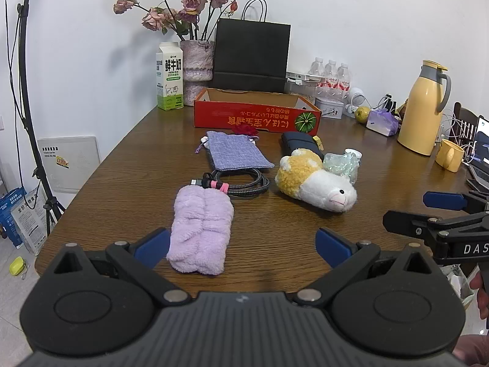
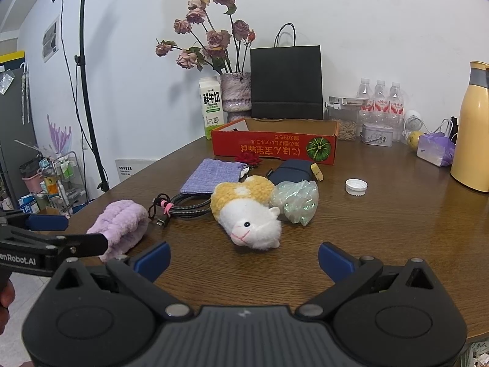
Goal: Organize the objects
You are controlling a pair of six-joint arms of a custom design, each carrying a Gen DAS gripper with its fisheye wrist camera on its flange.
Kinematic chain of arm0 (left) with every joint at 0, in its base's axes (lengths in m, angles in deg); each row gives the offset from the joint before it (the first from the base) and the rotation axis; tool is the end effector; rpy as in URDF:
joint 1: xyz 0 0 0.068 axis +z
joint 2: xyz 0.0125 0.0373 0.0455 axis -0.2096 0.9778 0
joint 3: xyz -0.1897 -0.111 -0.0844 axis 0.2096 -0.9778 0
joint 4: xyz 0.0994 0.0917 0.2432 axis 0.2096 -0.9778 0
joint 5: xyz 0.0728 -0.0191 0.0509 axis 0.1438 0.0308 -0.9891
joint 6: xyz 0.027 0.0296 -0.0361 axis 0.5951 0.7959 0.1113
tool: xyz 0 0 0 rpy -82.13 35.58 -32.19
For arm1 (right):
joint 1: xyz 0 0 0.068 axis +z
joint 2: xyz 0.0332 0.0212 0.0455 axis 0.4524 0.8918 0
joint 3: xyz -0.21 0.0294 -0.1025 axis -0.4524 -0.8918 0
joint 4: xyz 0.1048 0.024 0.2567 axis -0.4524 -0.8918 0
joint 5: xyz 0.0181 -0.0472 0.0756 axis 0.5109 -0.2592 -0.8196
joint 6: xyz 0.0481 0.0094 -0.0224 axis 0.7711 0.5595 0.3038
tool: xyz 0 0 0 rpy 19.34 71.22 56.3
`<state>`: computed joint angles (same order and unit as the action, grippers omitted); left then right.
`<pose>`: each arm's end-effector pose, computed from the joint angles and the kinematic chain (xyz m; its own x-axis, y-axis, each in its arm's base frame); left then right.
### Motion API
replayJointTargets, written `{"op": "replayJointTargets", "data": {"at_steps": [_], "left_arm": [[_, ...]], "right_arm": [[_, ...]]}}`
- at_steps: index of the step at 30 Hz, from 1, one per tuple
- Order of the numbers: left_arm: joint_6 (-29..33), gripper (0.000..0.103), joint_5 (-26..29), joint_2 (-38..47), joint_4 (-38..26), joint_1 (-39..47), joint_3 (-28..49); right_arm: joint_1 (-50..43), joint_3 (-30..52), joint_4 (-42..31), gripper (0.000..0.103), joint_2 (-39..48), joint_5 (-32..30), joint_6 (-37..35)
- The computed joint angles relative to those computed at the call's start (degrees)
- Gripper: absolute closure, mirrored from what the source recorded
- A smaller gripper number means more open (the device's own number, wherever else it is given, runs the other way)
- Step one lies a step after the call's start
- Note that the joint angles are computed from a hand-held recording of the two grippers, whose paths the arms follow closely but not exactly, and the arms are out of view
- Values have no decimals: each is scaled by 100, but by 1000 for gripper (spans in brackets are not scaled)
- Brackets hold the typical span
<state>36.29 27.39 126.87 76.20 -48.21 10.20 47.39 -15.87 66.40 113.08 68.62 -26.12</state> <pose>0.2754 -0.1907 0.0604 -0.5068 0.1128 -0.8546 0.3134 0.9477 -0.0609 0.2352 0.0809 0.0621 -0.4623 0.0266 -0.8863 -0.1047 0.9909 0.0844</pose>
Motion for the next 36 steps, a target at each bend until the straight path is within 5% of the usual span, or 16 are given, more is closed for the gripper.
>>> {"op": "replayJointTargets", "data": {"at_steps": [36], "left_arm": [[8,0,2,-73,0,-13,-32]], "right_arm": [[-10,-33,-38,0,-87,0,-11]]}}
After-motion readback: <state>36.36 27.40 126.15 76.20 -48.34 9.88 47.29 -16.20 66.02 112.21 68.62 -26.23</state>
